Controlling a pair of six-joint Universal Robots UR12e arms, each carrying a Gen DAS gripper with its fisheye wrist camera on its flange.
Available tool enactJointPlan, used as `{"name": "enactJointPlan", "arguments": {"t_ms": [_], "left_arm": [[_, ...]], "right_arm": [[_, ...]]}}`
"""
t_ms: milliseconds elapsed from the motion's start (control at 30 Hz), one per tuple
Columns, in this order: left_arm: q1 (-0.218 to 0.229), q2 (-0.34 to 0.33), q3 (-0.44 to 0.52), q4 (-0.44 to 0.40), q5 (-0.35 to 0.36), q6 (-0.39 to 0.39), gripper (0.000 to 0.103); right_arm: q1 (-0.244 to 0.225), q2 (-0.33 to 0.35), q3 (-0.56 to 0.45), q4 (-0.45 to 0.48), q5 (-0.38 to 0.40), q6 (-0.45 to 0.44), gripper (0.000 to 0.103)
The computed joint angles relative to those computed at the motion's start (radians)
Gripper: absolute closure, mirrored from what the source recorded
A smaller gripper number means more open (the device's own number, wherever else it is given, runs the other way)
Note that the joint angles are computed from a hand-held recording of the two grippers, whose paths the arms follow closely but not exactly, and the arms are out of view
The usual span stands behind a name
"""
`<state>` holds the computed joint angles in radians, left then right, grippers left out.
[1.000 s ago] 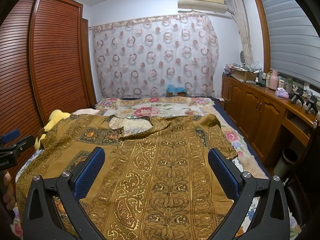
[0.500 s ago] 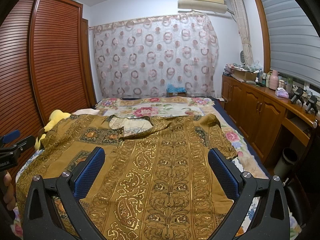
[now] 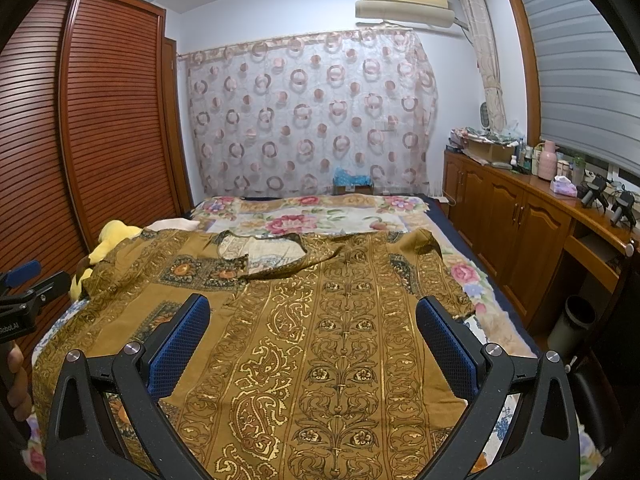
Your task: Fold small clothes
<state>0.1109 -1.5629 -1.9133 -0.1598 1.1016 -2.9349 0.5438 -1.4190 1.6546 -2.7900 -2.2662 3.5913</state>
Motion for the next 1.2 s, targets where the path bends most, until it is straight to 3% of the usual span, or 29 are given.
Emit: {"name": "enactJointPlan", "arguments": {"t_ms": [733, 1033, 1200], "left_arm": [[-0.005, -0.001, -0.007, 0.009, 0.004, -0.003, 0.0], [-0.006, -0.016, 0.014, -0.051, 0.019, 0.011, 0.0], [0.001, -0.043, 0.034, -0.076, 0.038, 0.023, 0.0]], "right_arm": [[0.0, -0.002, 0.002, -0.001, 0.001, -0.001, 0.0], [-0.003, 0.02, -0.052, 0.047, 0.047, -0.016, 0.0], [-0.016, 0.035, -0.054, 0.028, 0.091, -0.043, 0.0]]}}
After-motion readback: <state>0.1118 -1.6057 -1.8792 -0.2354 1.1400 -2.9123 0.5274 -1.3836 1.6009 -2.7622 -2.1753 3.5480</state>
